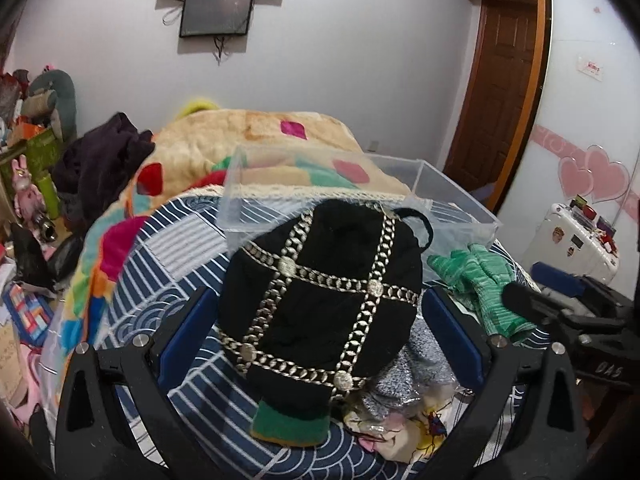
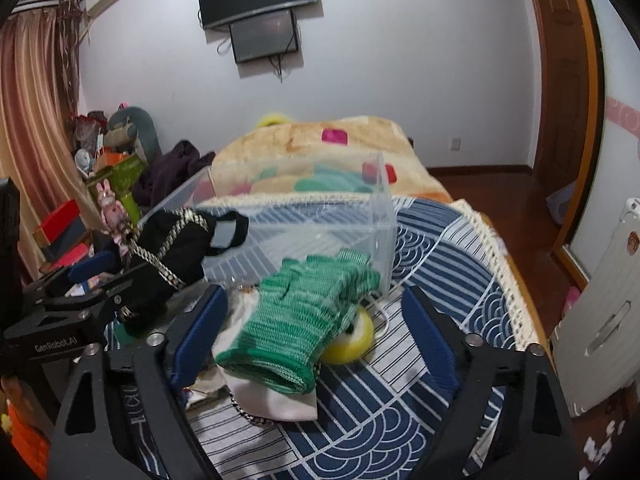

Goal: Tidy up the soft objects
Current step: 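Grasp the black quilted chain bag with the left tool while the right tool grasps the green knit glove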

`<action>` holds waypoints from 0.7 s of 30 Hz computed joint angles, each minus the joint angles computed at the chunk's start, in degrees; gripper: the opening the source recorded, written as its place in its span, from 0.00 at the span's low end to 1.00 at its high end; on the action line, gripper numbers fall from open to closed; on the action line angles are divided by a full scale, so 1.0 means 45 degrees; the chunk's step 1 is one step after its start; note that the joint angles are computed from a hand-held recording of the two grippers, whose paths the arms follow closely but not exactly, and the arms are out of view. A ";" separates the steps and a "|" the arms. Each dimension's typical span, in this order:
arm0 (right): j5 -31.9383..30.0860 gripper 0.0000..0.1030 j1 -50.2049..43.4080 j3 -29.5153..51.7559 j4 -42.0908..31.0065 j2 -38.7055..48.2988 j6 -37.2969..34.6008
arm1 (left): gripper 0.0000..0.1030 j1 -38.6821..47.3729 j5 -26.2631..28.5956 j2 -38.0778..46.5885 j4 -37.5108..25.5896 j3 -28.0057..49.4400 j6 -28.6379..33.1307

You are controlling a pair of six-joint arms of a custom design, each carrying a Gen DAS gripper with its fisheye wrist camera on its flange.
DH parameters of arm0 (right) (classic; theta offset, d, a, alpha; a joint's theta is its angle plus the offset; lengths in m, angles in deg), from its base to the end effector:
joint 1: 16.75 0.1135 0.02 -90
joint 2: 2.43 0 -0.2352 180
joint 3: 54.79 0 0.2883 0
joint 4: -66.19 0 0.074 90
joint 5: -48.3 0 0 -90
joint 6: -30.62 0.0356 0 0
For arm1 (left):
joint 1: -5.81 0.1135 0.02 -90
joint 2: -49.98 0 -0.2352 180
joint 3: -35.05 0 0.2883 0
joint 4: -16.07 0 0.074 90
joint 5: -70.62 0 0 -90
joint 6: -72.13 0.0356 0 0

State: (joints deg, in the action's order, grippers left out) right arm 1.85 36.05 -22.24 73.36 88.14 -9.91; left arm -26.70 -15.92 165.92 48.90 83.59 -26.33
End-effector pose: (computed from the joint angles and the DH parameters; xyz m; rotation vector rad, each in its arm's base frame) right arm 0.1635 0.1748 0.0267 0.2424 2.1546 0.0563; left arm 0.2720 -0.1759 -0.0033 0.4951 2.1559 -0.4692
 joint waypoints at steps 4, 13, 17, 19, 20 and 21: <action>-0.0784 0.65 -0.0390 0.0413 0.0407 0.0949 -0.0315 | 1.00 -0.0174 -0.0256 0.0664 -0.0187 0.0523 -0.0108; -0.1169 0.30 -0.0545 0.0592 0.0740 0.1458 -0.0657 | 0.63 -0.0031 0.0302 0.0787 -0.0007 0.0494 -0.0231; -0.1261 0.12 -0.0654 0.0548 0.0888 0.1437 -0.0731 | 0.37 -0.0121 0.0341 0.0649 0.0071 0.0307 -0.0161; -0.1204 0.11 -0.0635 0.0444 0.0963 0.1315 -0.0716 | 0.34 -0.0105 0.0315 0.0439 0.0279 0.0031 -0.0189; -0.1183 0.10 -0.0617 0.0306 0.1117 0.1184 -0.0756 | 0.33 -0.0070 0.0347 0.0286 0.0378 -0.0132 -0.0211; -0.1097 0.10 -0.0549 0.0242 0.1130 0.1092 -0.0721 | 0.32 -0.0015 0.0411 0.0114 0.0467 -0.0301 -0.0243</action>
